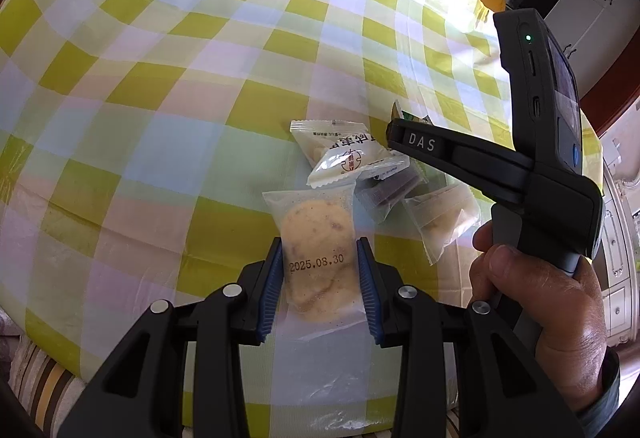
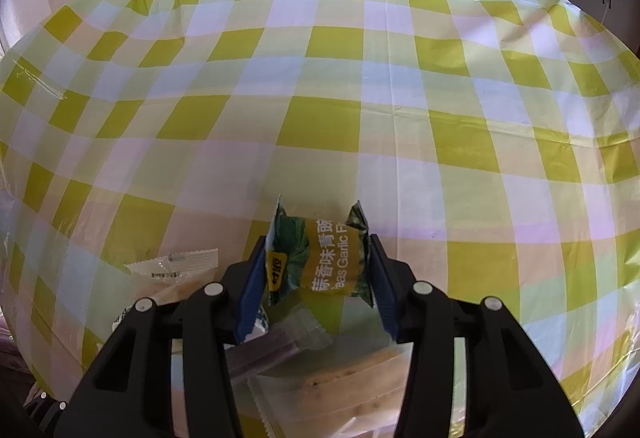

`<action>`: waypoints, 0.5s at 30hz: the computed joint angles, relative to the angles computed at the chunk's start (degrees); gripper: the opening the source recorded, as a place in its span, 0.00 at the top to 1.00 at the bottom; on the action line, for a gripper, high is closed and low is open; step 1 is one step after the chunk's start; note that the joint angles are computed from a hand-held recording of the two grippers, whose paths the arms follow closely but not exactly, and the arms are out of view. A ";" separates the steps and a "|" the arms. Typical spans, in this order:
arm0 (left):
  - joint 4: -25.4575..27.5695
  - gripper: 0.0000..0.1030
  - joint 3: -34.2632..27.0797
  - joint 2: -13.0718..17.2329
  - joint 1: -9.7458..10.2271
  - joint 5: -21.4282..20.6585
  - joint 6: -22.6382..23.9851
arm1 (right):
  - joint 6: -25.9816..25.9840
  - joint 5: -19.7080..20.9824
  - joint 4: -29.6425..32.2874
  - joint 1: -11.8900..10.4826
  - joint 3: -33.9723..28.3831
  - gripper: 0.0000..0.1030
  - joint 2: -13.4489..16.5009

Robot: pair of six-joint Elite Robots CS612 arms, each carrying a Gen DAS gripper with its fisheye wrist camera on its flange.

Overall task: Organize snacks
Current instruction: 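Grasp the bagged round cookie with the left tool while the right tool grasps the green garlic-pea bag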

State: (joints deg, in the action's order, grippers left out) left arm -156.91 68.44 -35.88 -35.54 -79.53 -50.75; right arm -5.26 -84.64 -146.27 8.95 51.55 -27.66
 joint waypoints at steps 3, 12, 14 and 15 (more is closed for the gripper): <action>-0.71 0.66 0.32 -0.11 0.01 0.07 -0.42 | 0.40 0.22 -1.28 -0.24 1.33 0.58 -0.70; -1.46 0.66 0.82 -0.50 -0.21 0.57 -0.07 | 2.51 1.45 -6.69 -1.50 8.93 0.58 -5.11; -1.78 0.66 1.03 -0.67 -0.32 0.65 0.31 | 3.01 1.38 -7.83 -1.78 10.93 0.58 -6.22; -1.81 0.66 1.07 -0.74 -0.39 0.79 0.47 | 3.21 1.44 -8.30 -1.95 11.92 0.58 -6.77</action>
